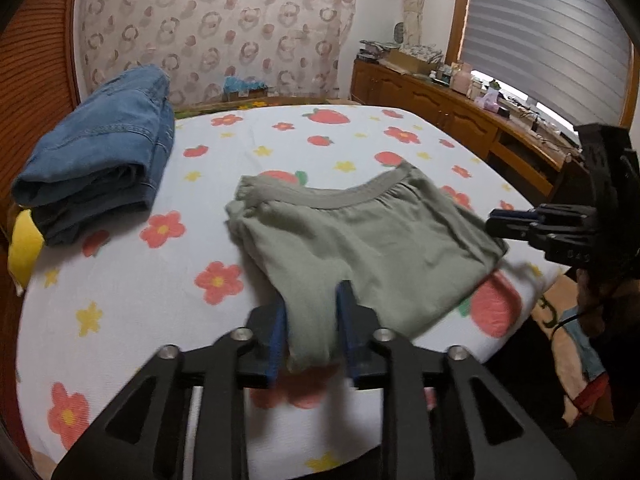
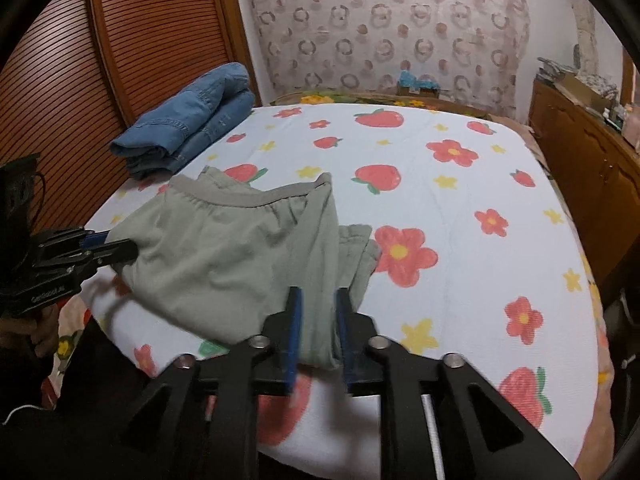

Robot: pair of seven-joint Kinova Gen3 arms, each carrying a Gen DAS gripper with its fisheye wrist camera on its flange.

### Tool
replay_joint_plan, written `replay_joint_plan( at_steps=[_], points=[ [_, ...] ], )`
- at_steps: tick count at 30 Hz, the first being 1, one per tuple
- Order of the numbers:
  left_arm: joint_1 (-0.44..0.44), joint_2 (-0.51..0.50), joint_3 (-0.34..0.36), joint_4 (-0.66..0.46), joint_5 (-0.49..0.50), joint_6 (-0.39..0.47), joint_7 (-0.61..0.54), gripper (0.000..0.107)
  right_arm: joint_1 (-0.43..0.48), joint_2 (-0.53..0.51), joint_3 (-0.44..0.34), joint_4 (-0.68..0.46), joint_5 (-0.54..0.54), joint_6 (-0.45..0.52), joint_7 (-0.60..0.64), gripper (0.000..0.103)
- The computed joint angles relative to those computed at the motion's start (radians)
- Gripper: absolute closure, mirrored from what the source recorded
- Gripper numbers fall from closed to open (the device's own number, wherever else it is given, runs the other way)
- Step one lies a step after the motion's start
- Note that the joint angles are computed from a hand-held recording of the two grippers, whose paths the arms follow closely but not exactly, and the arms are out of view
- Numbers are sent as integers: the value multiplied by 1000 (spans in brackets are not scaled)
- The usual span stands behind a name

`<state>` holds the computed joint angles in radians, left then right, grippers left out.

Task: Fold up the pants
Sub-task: 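Open both tools and move them to the waistband edge of the pants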

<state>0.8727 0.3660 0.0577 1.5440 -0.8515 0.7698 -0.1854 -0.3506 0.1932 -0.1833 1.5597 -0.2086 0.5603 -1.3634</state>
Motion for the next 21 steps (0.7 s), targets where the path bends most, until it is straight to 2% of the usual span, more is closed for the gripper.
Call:
replay_joint_plan(
  at_steps=[1,2,4,6,12,21],
  points=[
    [0,-2,-3,2,-4,2,3,67,-4,-2,2,0,5,-7,-7,75],
    [-3,-5,-7,6,-9,-1,7,57,-5,-2,3,-1,7,-13,-11,71],
    [-19,-6,-6,4,-6,-2,-5,46,-20,10,13,-19,32,-8,-39,66],
    [-30,-6,-9,2,-8,-8,-11,28,-35,22,22,-33,63,-3,-70,64],
    [-90,7,-9,-38,49,-29,-100,28,-55,90,35,-133,114,80,-135,61],
    [-177,47,-5,-123,232,-28,-329,28,-62,169,37,-275,123,203,-164,58]
  ],
)
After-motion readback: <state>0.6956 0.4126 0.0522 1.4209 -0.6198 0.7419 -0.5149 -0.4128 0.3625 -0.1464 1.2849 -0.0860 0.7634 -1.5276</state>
